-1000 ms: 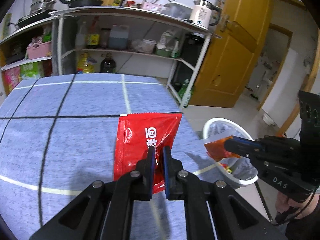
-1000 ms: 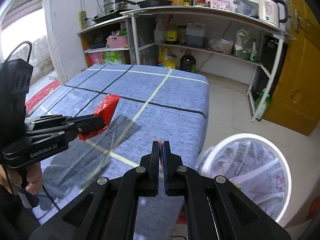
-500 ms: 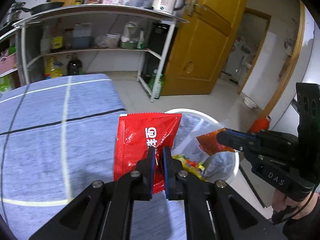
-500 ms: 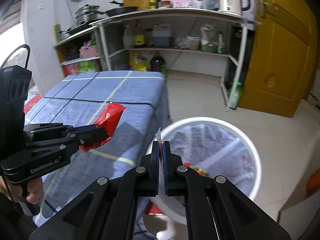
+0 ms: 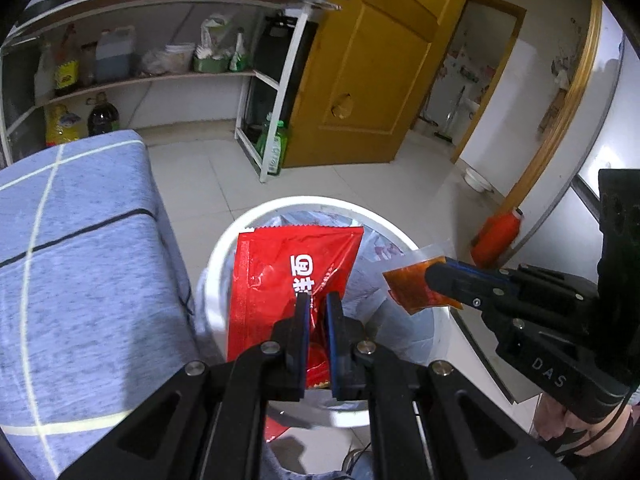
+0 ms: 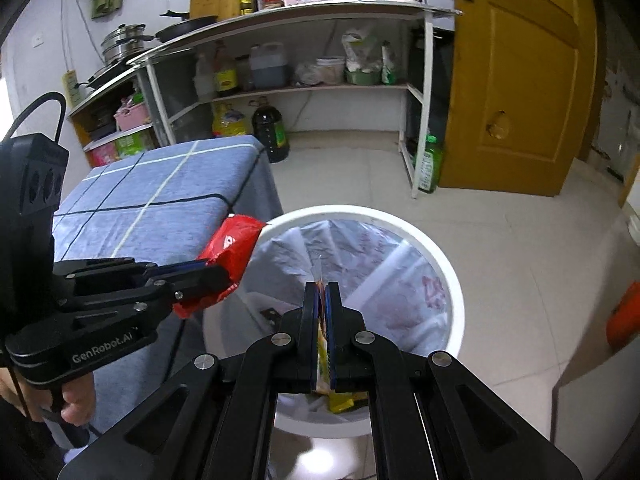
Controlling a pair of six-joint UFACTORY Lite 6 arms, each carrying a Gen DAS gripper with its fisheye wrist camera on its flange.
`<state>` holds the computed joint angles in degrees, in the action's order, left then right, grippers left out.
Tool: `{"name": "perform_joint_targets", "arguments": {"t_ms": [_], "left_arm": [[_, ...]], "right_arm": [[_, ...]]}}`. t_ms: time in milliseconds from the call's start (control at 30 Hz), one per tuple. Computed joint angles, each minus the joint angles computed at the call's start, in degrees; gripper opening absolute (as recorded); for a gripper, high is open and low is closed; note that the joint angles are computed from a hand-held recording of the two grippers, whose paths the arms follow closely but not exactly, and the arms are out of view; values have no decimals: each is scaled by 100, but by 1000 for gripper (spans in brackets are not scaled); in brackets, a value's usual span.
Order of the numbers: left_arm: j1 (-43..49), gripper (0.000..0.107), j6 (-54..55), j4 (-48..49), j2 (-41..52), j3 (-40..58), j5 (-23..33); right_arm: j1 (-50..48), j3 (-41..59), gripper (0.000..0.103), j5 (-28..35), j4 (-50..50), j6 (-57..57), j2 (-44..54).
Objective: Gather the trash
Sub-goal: 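Carry the red bag and orange packet over the wastebasket and open both grippers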
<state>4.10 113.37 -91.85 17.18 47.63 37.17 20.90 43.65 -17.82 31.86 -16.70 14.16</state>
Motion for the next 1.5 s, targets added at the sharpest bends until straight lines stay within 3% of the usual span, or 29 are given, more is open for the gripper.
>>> {"name": "perform_joint_targets", "arguments": {"t_ms": [267,467,567,733,1167,1500], "left_arm": [[-252,9,-193,14,610,508,-184],[-208,10,-83,-87,573,472,-155],[-183,22,-108,-65,530,441,-97],[-108,23,-130,-42,443,369,-23],[514,23,88,150,-749,-630,416],[1522,25,195,808,-1966,-1667,975]], "right_arm": [[-292,100,3,94,-360,398,202],[-225,229,3,69,254,-153,362],[-190,267,6,45,519,-394,391],[-167,135,9,5,624,-465,260],[463,-796,19,-370,1419,-856,-750],[1705,-1766,20,-1057,2776,-1005,-1717]]}}
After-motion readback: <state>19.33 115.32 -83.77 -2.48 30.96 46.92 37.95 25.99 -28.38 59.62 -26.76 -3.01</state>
